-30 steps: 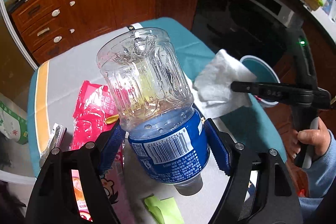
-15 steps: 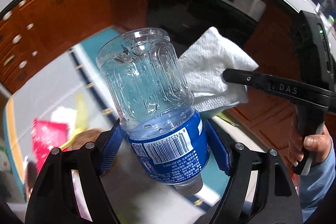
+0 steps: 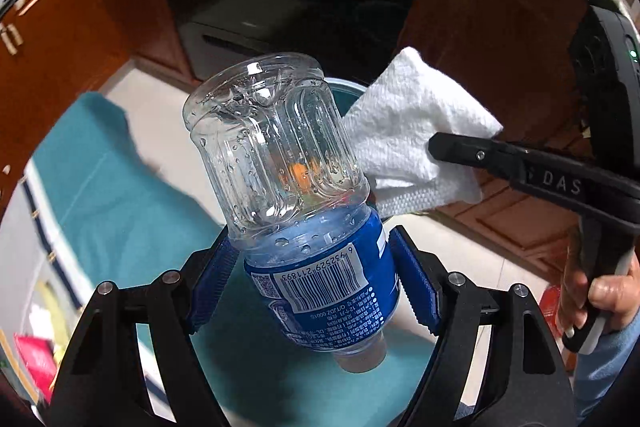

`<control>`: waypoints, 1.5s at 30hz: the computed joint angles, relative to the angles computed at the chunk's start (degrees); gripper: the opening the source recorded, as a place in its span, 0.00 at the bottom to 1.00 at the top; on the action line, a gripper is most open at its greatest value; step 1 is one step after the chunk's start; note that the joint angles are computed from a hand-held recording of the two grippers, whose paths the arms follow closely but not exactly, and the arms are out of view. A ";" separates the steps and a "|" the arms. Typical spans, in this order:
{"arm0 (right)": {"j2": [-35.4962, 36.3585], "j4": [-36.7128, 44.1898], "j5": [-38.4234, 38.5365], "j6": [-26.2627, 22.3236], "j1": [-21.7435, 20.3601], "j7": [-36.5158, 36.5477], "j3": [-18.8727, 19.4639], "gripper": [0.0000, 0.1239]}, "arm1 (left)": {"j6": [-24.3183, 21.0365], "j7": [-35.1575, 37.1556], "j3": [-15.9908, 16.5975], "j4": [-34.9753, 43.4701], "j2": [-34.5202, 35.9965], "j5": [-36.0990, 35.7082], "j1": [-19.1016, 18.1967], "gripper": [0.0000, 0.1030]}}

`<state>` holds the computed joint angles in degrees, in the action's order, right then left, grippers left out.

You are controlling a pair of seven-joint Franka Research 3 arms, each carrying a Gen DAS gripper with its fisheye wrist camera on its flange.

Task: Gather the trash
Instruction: 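Carry bottle and towel to the bin and open both tools to drop them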

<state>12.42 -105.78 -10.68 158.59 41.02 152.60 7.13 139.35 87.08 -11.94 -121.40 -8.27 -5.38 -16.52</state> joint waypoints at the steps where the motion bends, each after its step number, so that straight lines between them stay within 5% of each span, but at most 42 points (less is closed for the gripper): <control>1: 0.19 -0.24 0.42 -0.12 -0.34 -0.18 -0.07 0.04 | 0.00 0.00 -0.23 1.35 1.76 0.30 -0.09 0.75; 14: 5.66 2.45 10.46 -1.63 -3.36 -7.27 0.67 0.08 | -4.01 -4.30 -2.03 16.65 19.70 8.13 0.91 0.76; 16: 6.97 4.25 12.17 -1.94 -3.45 -8.53 0.70 0.34 | -5.86 -6.30 -1.91 18.36 20.99 9.99 0.82 0.76; 17: 7.10 4.49 11.99 -1.85 -2.85 -7.98 0.12 0.60 | -6.37 -6.49 -2.02 19.24 21.54 10.18 0.97 0.77; 18: 7.17 4.63 11.21 -1.22 -2.13 -7.10 -0.71 0.64 | -6.28 -6.56 -2.09 19.29 21.57 10.33 1.18 0.78; 45: 6.43 7.58 12.12 -7.49 -0.16 -4.81 0.39 0.68 | -3.36 -7.34 -1.45 4.63 6.19 4.92 2.32 0.80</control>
<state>18.85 -98.20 1.44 151.10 40.86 147.79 7.52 135.99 79.74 -13.39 -116.77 -2.07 -0.45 -14.20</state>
